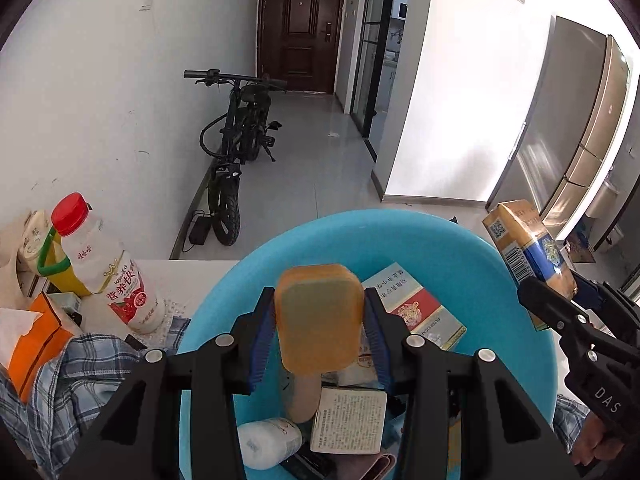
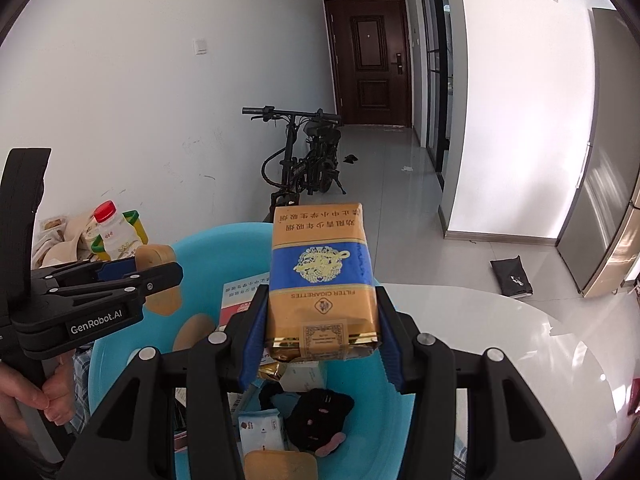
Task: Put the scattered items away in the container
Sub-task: 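Lift and carry the tan soap and gold-and-blue pack over the blue basin, then open the left tool to drop the soap into the basin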
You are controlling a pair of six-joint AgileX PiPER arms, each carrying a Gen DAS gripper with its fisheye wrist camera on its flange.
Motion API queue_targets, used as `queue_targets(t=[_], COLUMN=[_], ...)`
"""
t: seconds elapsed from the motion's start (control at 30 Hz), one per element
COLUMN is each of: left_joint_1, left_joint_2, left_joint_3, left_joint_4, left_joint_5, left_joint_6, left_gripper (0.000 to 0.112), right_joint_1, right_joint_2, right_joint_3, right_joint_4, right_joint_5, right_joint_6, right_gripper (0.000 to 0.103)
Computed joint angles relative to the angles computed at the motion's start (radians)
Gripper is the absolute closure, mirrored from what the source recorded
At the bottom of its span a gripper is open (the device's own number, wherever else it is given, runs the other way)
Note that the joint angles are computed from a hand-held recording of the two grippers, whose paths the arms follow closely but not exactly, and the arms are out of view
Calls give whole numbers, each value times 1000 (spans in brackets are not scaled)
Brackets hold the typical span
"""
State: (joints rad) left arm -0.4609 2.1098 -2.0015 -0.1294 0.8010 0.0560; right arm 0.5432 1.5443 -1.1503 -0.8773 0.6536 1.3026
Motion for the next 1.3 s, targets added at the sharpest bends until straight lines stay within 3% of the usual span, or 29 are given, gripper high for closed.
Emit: queue_targets(t=[0.43,1.03,1.07,1.1,1.17,1.2,1.3], left_joint_1=[-26,-35,-36,-39,-40,-36,-31], left_joint_2=[36,200,203,201,168,143,124], left_joint_3=[-29,-222,-228,-227,-170,-129,-119], left_joint_4=[31,37,43,55,64,50,57], left_joint_5=[23,118,120,113,52,14,16], left_joint_6=[-6,-17,-19,-29,-44,-36,-40], left_gripper=[67,67,63,44,21,21,21], right_joint_1=[10,-30,-29,-29,-29,-28,-30], right_joint_2=[34,66,66,66,64,63,62], right_joint_3=[-26,-5,-3,-3,-1,-1,0], right_joint_4=[34,66,64,64,62,60,59], right_joint_5=[-2,-77,-77,-77,-78,-77,-77], right_joint_6=[-47,-71,-68,-68,-68,-66,-69], right_gripper=[56,56,56,56,56,56,56])
